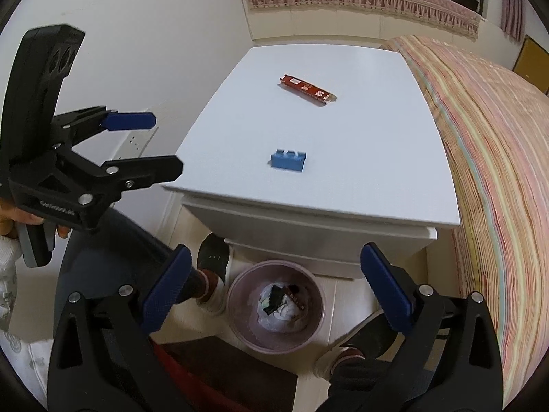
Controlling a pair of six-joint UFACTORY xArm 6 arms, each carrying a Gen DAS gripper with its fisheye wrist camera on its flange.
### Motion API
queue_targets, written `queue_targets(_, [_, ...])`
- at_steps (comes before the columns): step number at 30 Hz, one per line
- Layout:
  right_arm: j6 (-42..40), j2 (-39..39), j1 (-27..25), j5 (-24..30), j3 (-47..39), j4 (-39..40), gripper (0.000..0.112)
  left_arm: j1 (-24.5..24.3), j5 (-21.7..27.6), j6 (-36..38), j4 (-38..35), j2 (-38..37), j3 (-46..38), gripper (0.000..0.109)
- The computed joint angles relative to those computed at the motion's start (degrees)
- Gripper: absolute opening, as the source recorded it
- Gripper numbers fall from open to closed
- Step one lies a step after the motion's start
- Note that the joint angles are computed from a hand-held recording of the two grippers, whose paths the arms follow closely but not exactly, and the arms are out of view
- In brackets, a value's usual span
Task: Collect trash
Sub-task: 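Grasp the red printed box with the left tool while the right tool grasps the blue block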
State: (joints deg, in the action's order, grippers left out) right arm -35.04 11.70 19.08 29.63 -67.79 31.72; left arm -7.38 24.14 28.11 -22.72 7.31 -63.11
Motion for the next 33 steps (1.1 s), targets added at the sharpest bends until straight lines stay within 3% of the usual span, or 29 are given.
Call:
queue_targets(19, [16.05, 15.97, 1.58, 0.41, -17.85, -12.28, 0.097, 3.13, 9.49, 19.05, 3.52, 26.02, -33.44, 0.095])
queue_targets(29, [19.81, 21.16, 1.67, 1.10, -23.48, -16.50, 0.076, 3.34, 15.58, 33.65, -1.19, 36.94, -48.67, 0.095])
queue_targets(33, [19.31, 21.71, 1.85, 0.05, -23.65, -17.66, 0.069, 3.78, 19.80, 35.77, -1.87, 40.39, -54.08, 0.095])
